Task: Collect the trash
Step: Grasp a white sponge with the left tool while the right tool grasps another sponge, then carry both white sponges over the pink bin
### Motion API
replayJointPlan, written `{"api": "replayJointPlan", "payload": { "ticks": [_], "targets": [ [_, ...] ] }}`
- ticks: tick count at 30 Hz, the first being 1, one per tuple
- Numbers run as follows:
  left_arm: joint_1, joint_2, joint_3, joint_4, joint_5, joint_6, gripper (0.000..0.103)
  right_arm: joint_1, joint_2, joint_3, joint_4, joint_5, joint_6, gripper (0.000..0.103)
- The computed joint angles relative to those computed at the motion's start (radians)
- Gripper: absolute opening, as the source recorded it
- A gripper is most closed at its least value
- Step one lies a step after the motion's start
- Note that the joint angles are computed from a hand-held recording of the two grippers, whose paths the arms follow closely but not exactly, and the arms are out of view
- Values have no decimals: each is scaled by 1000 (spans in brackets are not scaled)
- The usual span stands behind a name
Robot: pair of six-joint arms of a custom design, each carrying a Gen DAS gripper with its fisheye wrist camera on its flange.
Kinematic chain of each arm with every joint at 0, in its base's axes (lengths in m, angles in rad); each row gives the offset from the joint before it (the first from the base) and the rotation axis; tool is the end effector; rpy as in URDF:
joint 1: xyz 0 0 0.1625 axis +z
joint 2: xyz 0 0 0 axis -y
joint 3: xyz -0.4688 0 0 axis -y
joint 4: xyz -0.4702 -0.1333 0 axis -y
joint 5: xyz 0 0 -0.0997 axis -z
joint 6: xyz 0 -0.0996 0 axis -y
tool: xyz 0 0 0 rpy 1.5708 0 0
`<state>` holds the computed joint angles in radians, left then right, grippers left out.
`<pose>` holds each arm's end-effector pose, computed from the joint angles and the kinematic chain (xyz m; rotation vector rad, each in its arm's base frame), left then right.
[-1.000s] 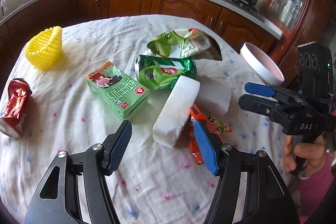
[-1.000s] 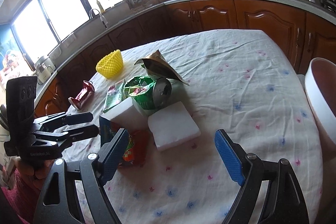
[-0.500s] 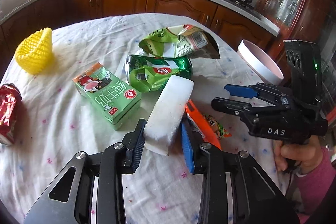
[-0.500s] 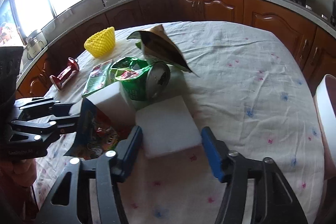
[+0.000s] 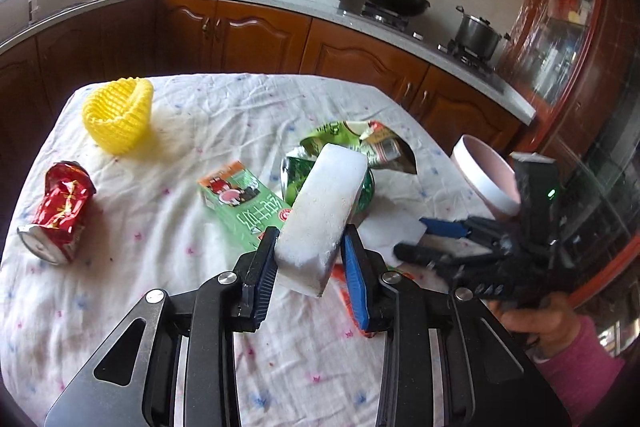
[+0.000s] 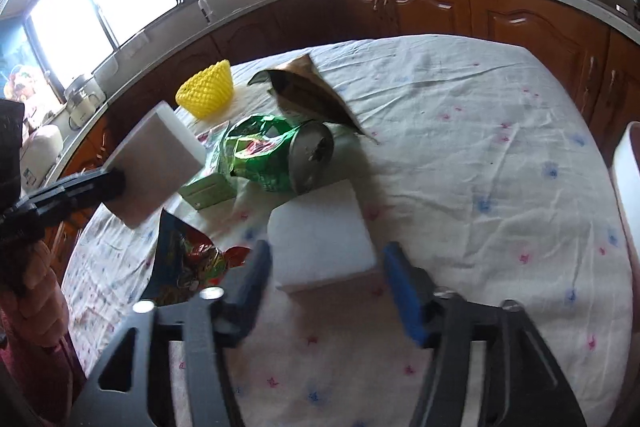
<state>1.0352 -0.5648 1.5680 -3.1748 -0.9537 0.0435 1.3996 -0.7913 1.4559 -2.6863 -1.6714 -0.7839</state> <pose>-0.2323 -0.7656 0.0063 0.4824 2.4930 -0.9554 -0.0203 -0.8414 0.1602 0.8144 -2.6820 0.5061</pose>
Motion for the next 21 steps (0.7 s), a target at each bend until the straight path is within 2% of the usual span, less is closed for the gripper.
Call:
{"api": "replayJointPlan", "payload": {
  "ticks": [5,7,8,15,21],
  "targets": [
    [-2,-6,10,-12,-7,-2,30,25,33,-3,-32,-86,-55,74],
    [-4,-8,14,-14,-10,-3,30,29,35,5,-59,-96,-66,65],
    [-5,-8,14,-13,-16,-2,30,28,33,8,-64,-95,-63,57],
    [-22,10,-3,-18,-36,7,30,1,-32,58,-94,-32,-16,56],
    [-44,54,-51,9,-64,20,30,-29,-112,119,-165,12,31,56]
  ]
}}
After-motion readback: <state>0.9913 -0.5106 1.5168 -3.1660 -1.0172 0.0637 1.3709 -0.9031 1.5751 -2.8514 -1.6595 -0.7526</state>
